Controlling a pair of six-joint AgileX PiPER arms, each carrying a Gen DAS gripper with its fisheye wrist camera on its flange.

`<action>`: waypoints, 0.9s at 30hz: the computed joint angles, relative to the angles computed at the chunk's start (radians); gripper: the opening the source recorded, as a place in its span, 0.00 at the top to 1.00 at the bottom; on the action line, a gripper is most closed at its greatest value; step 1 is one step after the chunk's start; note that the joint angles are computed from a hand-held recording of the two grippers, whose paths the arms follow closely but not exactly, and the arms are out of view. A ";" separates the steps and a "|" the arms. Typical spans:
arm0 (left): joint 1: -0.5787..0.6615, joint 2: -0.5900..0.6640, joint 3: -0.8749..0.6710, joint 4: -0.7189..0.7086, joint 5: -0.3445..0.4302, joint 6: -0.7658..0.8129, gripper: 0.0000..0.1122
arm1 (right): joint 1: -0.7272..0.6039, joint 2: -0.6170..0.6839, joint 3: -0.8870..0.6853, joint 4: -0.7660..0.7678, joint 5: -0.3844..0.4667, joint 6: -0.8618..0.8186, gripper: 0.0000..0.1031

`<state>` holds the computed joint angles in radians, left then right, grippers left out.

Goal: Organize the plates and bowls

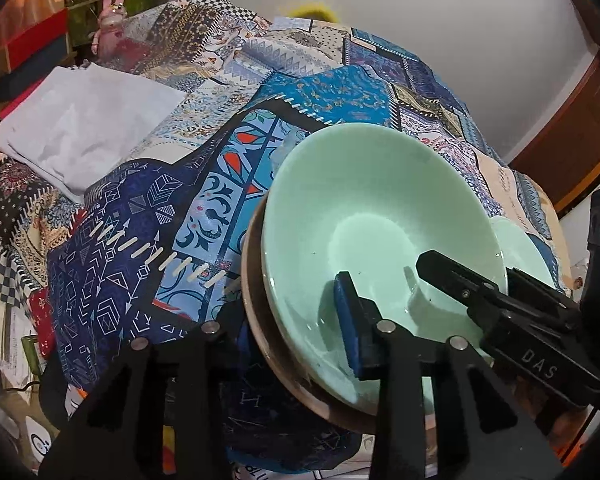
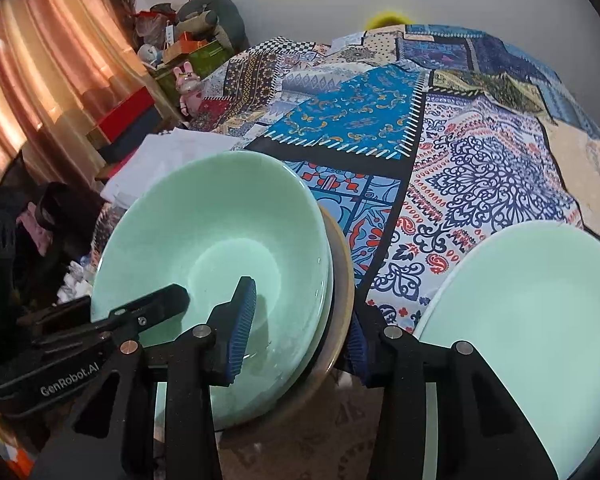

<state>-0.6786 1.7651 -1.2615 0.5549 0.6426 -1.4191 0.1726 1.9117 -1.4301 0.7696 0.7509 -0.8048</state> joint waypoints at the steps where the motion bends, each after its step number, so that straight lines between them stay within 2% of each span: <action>1: -0.004 0.005 -0.010 0.003 0.015 -0.005 0.68 | -0.004 0.002 -0.005 0.005 0.011 0.000 0.62; 8: -0.007 -0.009 -0.029 -0.030 0.047 -0.008 0.68 | -0.009 -0.026 0.012 0.022 0.021 -0.004 0.62; 16: -0.037 -0.028 -0.061 0.011 0.099 -0.041 0.68 | -0.039 -0.093 0.034 0.069 0.029 -0.037 0.62; 27: -0.096 -0.009 -0.230 0.044 0.216 0.003 0.68 | -0.121 -0.161 0.028 0.114 0.055 -0.067 0.62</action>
<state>-0.7744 1.7563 -1.4912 0.5991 0.8584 -1.4159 0.0513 1.7506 -1.4020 0.8831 0.8059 -0.8719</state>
